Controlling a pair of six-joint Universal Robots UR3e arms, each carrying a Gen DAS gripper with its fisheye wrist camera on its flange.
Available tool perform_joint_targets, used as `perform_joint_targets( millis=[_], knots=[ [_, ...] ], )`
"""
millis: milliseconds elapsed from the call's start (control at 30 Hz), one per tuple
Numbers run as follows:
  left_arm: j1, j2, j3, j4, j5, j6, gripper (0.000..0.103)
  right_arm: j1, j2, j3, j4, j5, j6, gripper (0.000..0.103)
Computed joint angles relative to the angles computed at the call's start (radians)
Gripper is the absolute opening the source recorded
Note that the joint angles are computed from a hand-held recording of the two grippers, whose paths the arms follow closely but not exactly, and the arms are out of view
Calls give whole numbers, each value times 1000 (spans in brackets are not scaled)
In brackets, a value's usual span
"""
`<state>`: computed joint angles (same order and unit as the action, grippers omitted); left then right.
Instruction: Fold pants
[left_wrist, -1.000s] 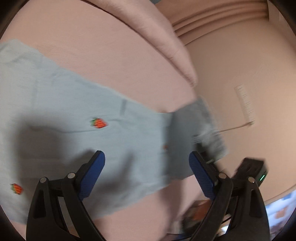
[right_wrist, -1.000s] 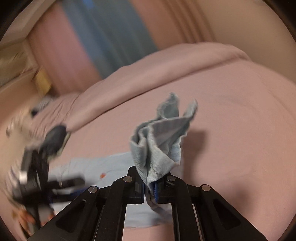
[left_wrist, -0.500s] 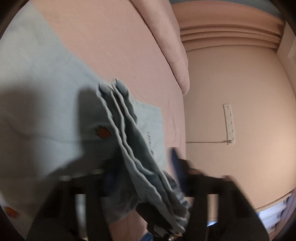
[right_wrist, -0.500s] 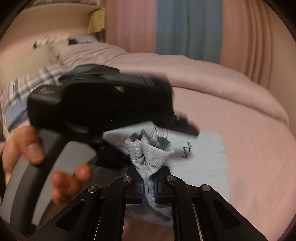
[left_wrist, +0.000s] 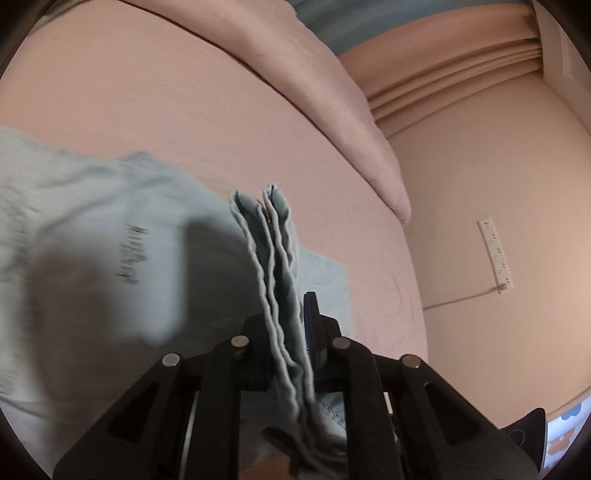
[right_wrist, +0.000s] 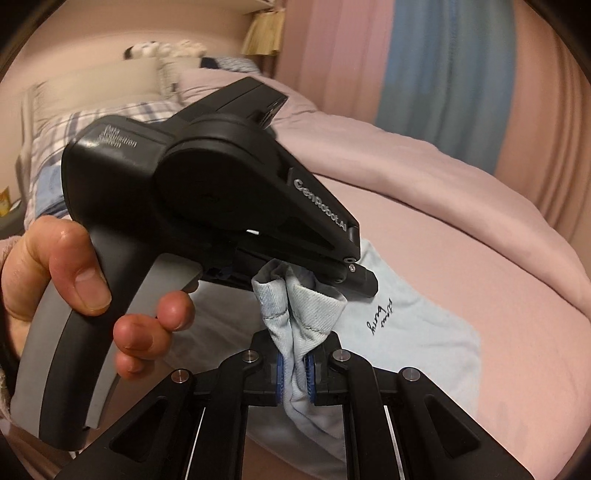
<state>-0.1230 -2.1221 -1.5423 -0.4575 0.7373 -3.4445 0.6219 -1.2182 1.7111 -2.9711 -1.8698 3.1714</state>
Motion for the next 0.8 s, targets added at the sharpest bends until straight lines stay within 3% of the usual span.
perform_joint_targets(
  millis=[67, 100, 133, 167, 200, 333, 433, 500, 567, 633, 667, 800],
  knots=[
    [13, 11, -12, -22, 41, 22, 11, 3, 38, -45, 33, 22, 6, 10],
    [8, 15, -10, -30, 79, 27, 13, -1, 46, -55, 46, 43, 15, 18],
    [4, 24, -8, -51, 149, 37, 22, -11, 49, -60, 59, 77, 25, 26],
    [7, 33, -12, -69, 202, 43, 31, -27, 43, -53, 75, 124, 31, 43],
    [15, 42, -23, -76, 230, 48, 33, -52, 17, -24, 90, 188, 44, 51],
    [35, 116, -101, -32, 277, 61, 37, -145, -145, 152, 28, 367, 58, 52],
    [28, 182, -149, -13, 278, 102, 38, -318, -366, 369, -32, 553, 87, 63],
    [22, 210, -176, -2, 226, 114, 38, -395, -460, 429, -2, 536, 106, 63],
    [-2, 217, -189, 21, 166, 120, 38, -435, -514, 444, 85, 434, 106, 63],
    [-21, 219, -194, 11, 117, 147, 38, -469, -543, 450, 176, 366, 119, 53],
    [-68, 188, -168, 20, 130, 138, 38, -498, -559, 467, 196, 379, 120, 46],
    [-179, 78, -71, -5, 256, 114, 36, -509, -527, 466, 231, 342, 141, 38]
  ],
)
